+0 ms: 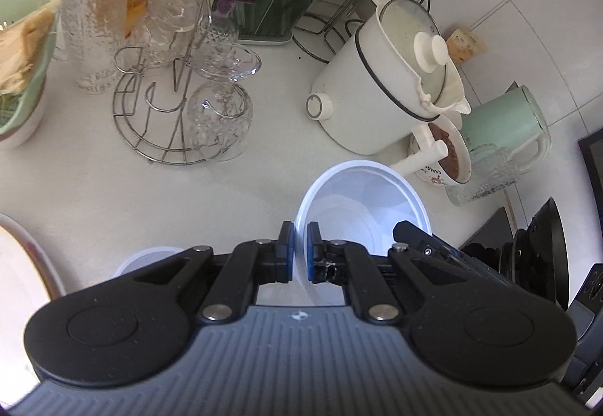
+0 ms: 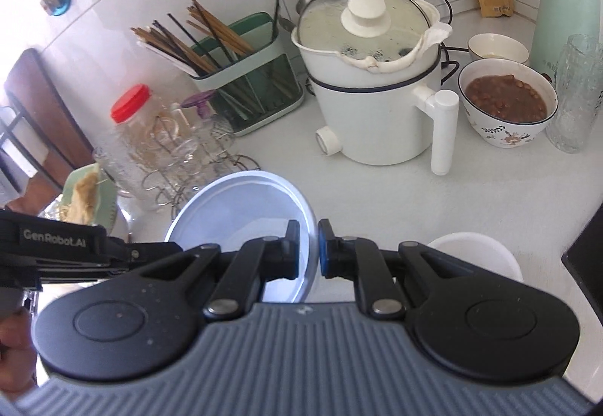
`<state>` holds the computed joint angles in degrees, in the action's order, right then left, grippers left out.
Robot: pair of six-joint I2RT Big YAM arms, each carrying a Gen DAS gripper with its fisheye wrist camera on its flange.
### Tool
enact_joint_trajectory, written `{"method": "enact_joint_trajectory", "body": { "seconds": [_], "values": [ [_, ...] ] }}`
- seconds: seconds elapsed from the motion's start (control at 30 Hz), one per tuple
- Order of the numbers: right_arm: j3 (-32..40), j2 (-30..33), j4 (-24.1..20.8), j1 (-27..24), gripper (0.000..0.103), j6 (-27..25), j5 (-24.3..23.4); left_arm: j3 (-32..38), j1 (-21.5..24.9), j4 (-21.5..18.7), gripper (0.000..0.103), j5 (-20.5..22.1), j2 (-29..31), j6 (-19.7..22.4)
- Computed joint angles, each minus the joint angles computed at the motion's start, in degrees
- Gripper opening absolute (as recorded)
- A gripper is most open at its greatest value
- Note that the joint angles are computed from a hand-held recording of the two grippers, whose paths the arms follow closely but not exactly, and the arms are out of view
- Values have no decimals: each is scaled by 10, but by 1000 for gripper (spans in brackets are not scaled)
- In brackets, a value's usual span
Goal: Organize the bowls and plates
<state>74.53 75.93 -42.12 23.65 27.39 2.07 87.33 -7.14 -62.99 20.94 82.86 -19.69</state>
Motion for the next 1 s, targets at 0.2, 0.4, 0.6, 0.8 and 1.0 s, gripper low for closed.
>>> {"method": "enact_joint_trajectory", "body": {
  "seconds": [0.2, 0.4, 0.6, 0.8, 1.0],
  "values": [
    [5, -9, -8, 18, 13, 32, 7, -3, 16, -19, 7, 3, -10, 22],
    [32, 6, -15, 41, 13, 31, 26, -2, 41, -26, 7, 14, -16, 39],
    [52, 23, -15, 62, 13, 33, 25, -6, 74, -29, 8, 23, -28, 57],
    [64, 41, -18, 83, 13, 38, 19, -19, 102, -35, 8, 24, -39, 68],
    [68, 59, -29, 98, 13, 40, 8, -41, 122, -46, 8, 23, -44, 81]
  ]
}}
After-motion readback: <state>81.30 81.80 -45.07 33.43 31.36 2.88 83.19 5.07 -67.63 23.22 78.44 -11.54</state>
